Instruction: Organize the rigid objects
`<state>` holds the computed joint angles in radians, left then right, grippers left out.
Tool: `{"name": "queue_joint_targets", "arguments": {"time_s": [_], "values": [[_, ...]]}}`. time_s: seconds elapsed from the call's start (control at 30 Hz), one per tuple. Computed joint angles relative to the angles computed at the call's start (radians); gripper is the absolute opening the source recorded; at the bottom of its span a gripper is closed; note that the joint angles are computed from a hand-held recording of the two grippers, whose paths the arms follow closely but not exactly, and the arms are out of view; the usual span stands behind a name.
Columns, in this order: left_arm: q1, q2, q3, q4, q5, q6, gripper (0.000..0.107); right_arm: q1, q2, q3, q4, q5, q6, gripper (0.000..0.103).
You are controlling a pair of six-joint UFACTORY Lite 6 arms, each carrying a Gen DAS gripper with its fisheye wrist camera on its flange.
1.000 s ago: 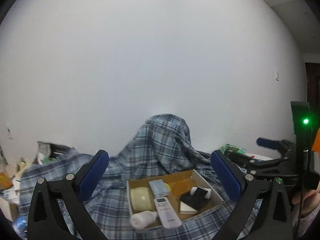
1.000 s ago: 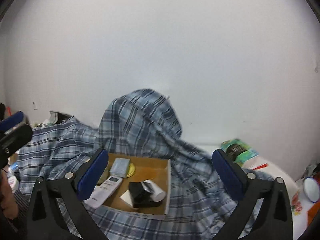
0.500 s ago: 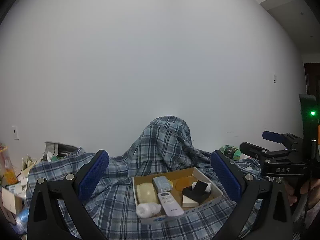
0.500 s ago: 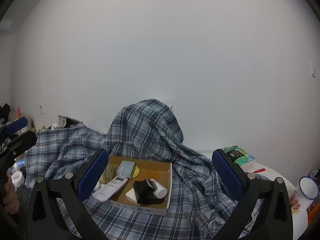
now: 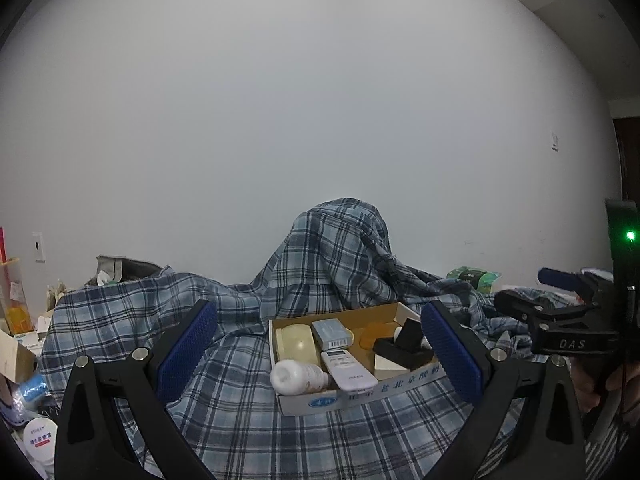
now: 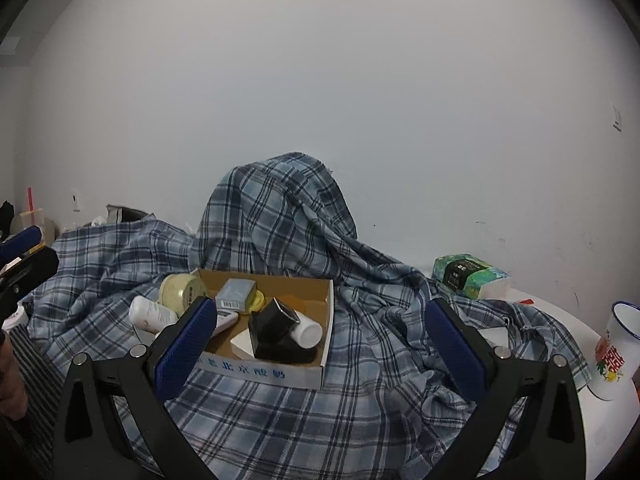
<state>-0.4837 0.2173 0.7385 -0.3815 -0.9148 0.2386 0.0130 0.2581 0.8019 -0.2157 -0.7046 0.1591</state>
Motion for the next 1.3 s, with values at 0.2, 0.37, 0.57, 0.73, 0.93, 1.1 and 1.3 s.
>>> {"name": "queue_joint_targets", "arguments": {"time_s": [0.2,0.37,0.57,0.73,0.93,1.1,1.3], "values": [[-0.027,0.011,-0.009,-0.029,-0.032,0.032,0.103,0.030,-0.002,-0.027,0.056,-0.031,-0.080,0.103],[-0.009,0.003,-0.019,-0.010,-0.033,-0.001,0.103,0.041,-0.013,-0.047,0.081,-0.054,-0.108,0.103],[-0.012,0.004,-0.015,-0.040,-0.032,0.009,0.103,0.041,-0.015,-0.050,0.086,-0.061,-0.110,0.103],[-0.011,0.006,-0.013,-0.038,-0.034,0.008,0.103,0.039,-0.025,-0.061,0.087,-0.071,-0.107,0.103],[-0.010,0.004,-0.016,-0.038,-0.035,0.006,0.103,0.034,-0.026,-0.063,0.077,-0.070,-0.092,0.103],[-0.011,0.001,-0.016,-0.041,-0.032,0.010,0.103,0.032,-0.028,-0.065,0.076,-0.074,-0.085,0.103],[-0.009,0.006,-0.012,-0.039,-0.027,0.007,0.103,0.030,-0.029,-0.066,0.074,-0.075,-0.085,0.103]]}}
